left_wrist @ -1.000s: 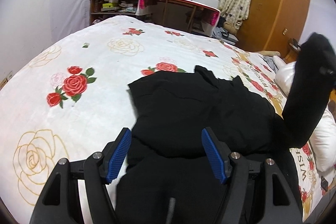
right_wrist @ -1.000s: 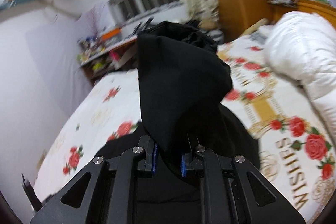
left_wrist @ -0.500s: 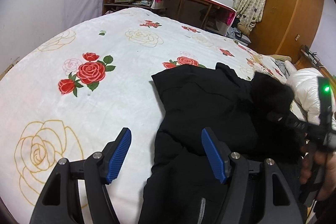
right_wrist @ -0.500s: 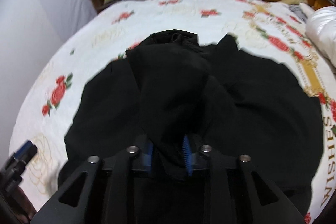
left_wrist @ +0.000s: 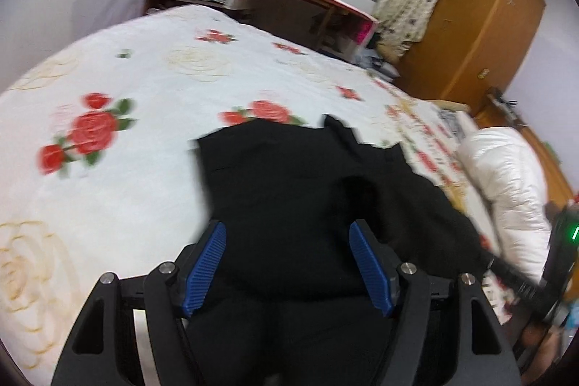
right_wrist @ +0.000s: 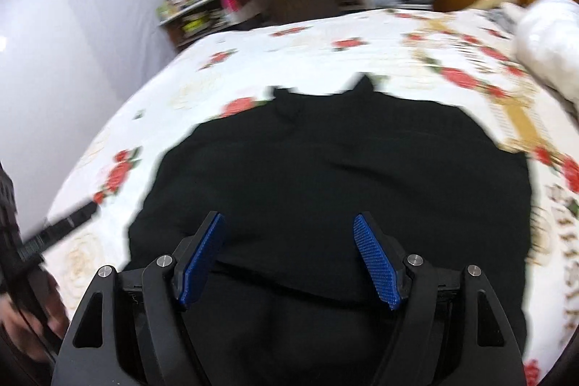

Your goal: Fold large clothes

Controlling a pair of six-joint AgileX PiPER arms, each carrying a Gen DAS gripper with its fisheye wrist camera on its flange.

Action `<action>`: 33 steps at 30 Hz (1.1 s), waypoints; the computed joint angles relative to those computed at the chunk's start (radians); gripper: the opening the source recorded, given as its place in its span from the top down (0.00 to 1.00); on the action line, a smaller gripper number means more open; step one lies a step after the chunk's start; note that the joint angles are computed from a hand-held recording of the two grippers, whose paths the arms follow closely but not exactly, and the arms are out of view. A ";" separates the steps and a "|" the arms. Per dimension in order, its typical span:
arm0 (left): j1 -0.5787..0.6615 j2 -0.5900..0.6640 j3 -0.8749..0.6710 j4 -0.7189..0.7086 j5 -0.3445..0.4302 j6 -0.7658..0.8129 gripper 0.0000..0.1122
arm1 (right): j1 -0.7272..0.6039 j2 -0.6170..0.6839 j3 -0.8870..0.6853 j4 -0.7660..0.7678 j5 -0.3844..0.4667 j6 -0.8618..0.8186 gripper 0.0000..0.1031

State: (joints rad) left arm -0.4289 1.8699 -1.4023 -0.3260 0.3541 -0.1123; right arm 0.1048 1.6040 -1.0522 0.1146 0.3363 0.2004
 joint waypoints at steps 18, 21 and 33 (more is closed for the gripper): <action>-0.150 0.429 -0.504 0.484 0.239 -0.337 1.00 | -0.351 0.074 0.098 0.233 -0.089 -0.361 0.65; -0.116 0.428 -0.464 0.416 0.227 -0.355 1.00 | -0.357 0.203 0.044 0.334 -0.051 -0.464 0.65; -0.188 0.247 -0.400 0.452 0.089 -0.296 0.99 | -0.408 0.040 0.076 0.343 -0.061 -0.512 0.65</action>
State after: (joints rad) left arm -0.6164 2.1173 -1.8025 0.1263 0.4434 -0.4083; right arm -0.3033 1.6436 -0.9762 0.4578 0.2756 -0.3119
